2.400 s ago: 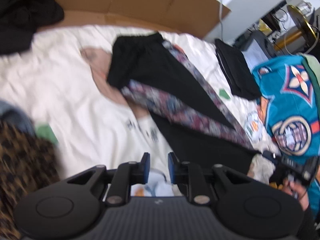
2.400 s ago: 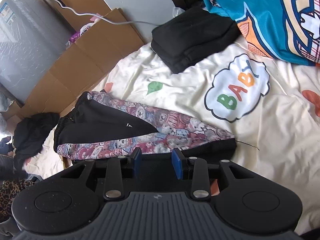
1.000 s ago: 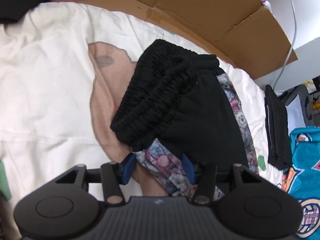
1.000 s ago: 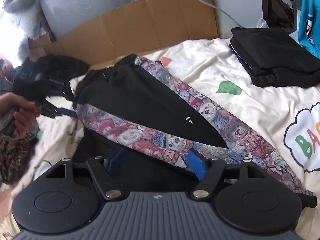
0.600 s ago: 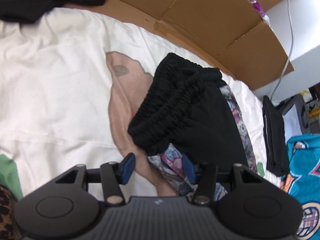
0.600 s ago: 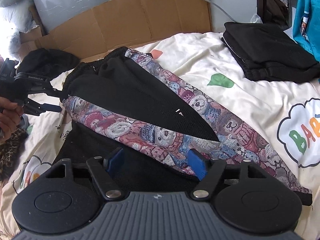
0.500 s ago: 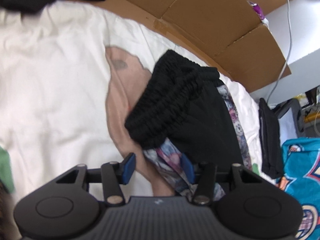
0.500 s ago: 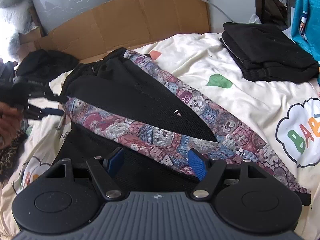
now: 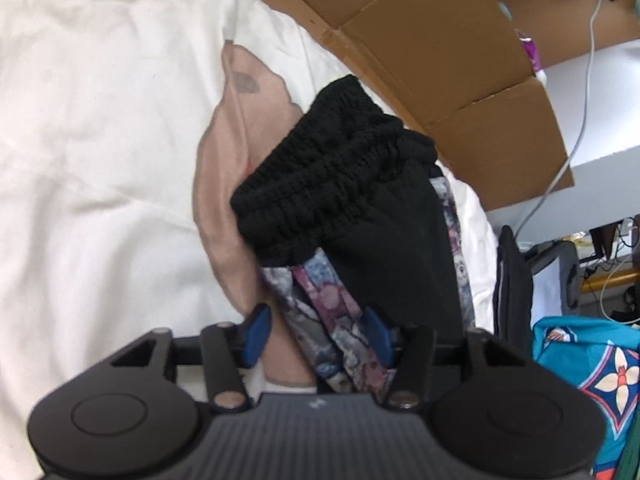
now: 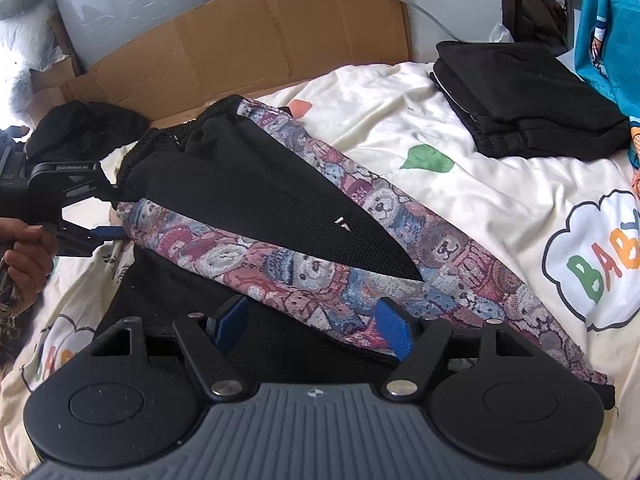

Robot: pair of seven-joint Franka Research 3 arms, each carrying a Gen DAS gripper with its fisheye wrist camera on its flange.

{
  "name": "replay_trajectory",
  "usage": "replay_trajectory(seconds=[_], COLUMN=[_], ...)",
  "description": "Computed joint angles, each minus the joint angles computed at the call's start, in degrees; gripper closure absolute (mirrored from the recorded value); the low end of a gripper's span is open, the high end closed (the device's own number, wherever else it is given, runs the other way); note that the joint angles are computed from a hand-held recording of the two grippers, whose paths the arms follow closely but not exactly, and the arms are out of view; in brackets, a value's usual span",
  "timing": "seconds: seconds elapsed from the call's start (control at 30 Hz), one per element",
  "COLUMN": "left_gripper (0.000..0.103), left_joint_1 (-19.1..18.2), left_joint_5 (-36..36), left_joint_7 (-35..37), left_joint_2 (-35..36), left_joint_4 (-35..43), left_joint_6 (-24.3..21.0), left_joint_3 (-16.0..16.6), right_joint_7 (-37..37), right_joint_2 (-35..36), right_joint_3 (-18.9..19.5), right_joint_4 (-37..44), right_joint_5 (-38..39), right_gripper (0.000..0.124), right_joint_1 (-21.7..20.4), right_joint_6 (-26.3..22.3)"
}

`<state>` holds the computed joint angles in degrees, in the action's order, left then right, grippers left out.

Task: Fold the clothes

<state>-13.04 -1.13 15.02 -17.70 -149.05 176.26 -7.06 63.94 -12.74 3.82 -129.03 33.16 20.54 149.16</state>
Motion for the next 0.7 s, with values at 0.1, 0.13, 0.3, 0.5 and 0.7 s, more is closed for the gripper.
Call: replay_trajectory(seconds=[0.1, 0.13, 0.3, 0.5, 0.7], left_gripper=[0.044, 0.044, 0.069, 0.073, 0.078], left_joint_1=[1.83, 0.43, -0.94, 4.29, 7.41], left_joint_5=[1.56, 1.71, -0.04, 5.96, 12.96], left_joint_7=[-1.56, 0.43, 5.09, 3.79, 2.84], left_joint_2=[1.48, 2.13, 1.57, -0.06, 0.66], left_joint_4=[0.44, 1.08, 2.80, 5.72, 10.89], left_joint_6=[2.08, 1.88, -1.02, -4.68, -8.65], left_joint_3=[-1.66, -0.08, 1.73, -2.77, -5.36], right_joint_7=[0.48, 0.31, -0.71, 0.45, -0.96], right_joint_2=[-0.18, -0.30, -0.45, -0.03, 3.44], right_joint_3=[0.38, 0.42, 0.10, 0.46, 0.63], right_joint_4=[-0.22, -0.35, -0.37, -0.26, 2.17], right_joint_5=[-1.66, -2.03, -2.25, -4.27, -3.65], right_gripper=[0.048, 0.048, 0.048, 0.048, 0.048], right_joint_1=[-0.23, -0.20, 0.07, -0.58, 0.13], right_joint_6=[0.31, 0.38, 0.03, -0.05, 2.83])
